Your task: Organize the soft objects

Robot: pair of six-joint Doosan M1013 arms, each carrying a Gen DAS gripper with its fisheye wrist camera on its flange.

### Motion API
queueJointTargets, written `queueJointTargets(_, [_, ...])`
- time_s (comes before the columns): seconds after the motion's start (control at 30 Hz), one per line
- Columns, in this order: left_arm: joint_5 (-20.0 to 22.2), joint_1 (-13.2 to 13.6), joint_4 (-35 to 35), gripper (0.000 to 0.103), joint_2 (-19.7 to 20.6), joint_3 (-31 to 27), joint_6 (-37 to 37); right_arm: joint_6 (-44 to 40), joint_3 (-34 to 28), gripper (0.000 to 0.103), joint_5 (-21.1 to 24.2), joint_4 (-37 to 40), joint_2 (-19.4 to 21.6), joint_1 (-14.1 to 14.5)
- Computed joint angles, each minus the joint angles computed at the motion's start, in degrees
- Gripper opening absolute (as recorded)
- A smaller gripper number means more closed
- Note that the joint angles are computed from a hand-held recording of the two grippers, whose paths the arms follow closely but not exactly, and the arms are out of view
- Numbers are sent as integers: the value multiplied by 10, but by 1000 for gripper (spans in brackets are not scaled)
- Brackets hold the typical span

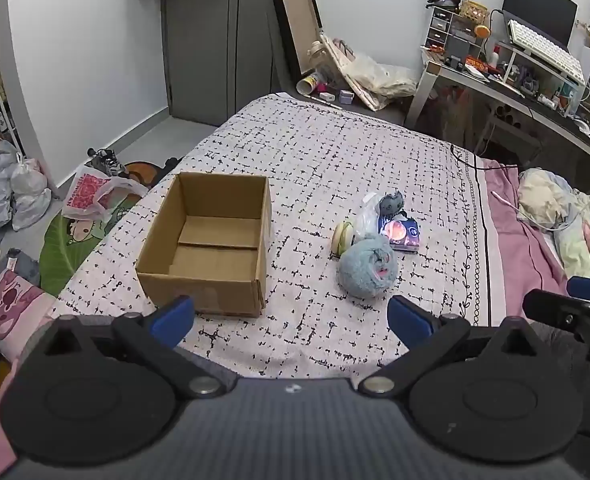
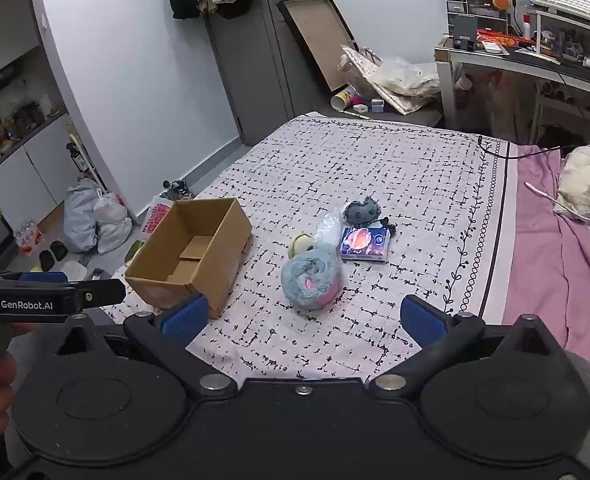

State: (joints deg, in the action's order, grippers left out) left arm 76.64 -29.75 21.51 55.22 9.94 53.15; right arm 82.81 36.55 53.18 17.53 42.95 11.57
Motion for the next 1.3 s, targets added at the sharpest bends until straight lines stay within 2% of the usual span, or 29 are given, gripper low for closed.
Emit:
queueJointTargets(0.1, [13, 1, 1, 102, 7, -17, 4, -3, -1, 103, 0, -7, 0, 1])
queueJointTargets(0.17, [5, 1, 2, 102, 0, -3, -1, -3, -2, 103, 0, -6, 0, 1])
queueJointTargets(0.27, [32, -2, 4, 102, 25, -50, 17, -2, -2, 103, 3, -4, 1, 2])
queueJointTargets(0.4, [33, -2, 5, 102, 25, -51, 18, -12, 6, 103, 1, 6, -2, -1])
queueJointTargets(0.47, [46, -2, 4, 102, 40, -79, 20, -13, 18, 103, -7, 5, -9, 0])
queueJointTargets(0.5, [50, -2, 5, 102, 43, -86, 20, -12, 3, 103, 4, 2, -2, 0])
queueJointTargets(0.53, [44, -2, 6, 102, 38, -76, 16, -13, 2, 103, 5, 2, -1, -1])
queueJointTargets(0.6, [13, -2, 9, 102, 8, -15, 2, -13, -1, 103, 7, -2, 0, 0])
queueJointTargets(0.87, [3, -1, 6, 102, 0, 1, -1, -11, 2, 103, 2, -5, -2, 1])
queueJointTargets(1.0, [12, -2, 4, 102, 7, -13, 3, -10, 5, 103, -1, -5, -4, 1])
queueJointTargets(1.3, [-4, -4, 10, 102, -3, 8, -4, -12, 9, 103, -4, -6, -6, 2])
